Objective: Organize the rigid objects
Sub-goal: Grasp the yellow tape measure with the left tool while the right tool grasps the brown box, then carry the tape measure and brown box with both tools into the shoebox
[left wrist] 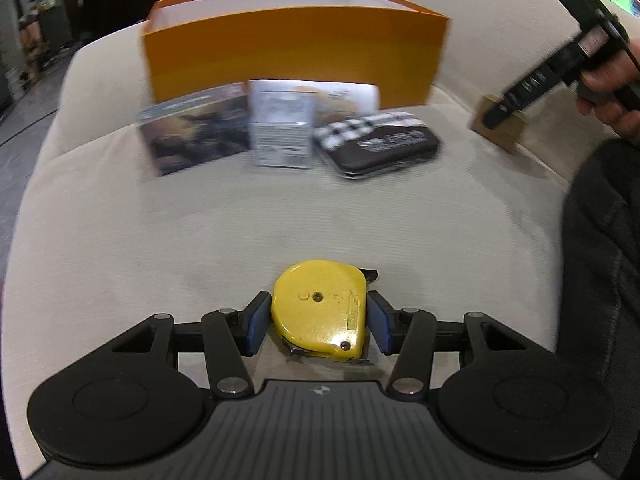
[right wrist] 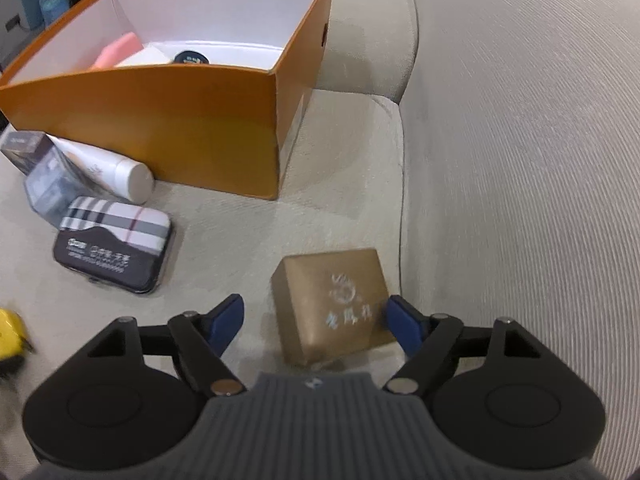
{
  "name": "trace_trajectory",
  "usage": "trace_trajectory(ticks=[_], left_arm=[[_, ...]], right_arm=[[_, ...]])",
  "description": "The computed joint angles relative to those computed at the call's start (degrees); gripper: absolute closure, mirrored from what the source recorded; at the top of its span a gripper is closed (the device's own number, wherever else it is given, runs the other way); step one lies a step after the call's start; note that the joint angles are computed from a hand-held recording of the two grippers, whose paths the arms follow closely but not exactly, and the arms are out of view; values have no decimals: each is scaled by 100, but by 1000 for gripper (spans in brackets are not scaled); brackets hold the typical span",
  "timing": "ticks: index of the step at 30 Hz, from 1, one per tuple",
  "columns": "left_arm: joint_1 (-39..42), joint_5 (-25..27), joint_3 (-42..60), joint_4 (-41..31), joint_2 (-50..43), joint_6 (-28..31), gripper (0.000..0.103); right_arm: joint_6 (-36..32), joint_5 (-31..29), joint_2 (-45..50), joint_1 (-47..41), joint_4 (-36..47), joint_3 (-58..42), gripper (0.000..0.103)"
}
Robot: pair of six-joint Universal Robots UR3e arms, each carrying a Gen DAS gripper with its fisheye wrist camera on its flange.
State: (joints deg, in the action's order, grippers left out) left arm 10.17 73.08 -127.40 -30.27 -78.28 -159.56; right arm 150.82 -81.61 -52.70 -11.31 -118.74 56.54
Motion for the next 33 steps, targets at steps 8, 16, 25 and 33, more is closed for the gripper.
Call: trace_trajectory(ticks=[8, 16, 25, 33], left_arm=[[358, -117, 44, -217, 69, 94, 43], [230, 55, 55, -82, -36, -3, 43], [258, 33, 36, -43, -69, 60, 42], [281, 12, 123, -113, -50, 47, 45]], right_arm=[[-287, -338, 886, 78, 843, -1425, 18], [-490, -512, 1054, 94, 922, -1645, 30], [-582, -902, 1216, 158, 543, -1616, 51], [-375, 251, 745, -132, 1004, -1362, 56]])
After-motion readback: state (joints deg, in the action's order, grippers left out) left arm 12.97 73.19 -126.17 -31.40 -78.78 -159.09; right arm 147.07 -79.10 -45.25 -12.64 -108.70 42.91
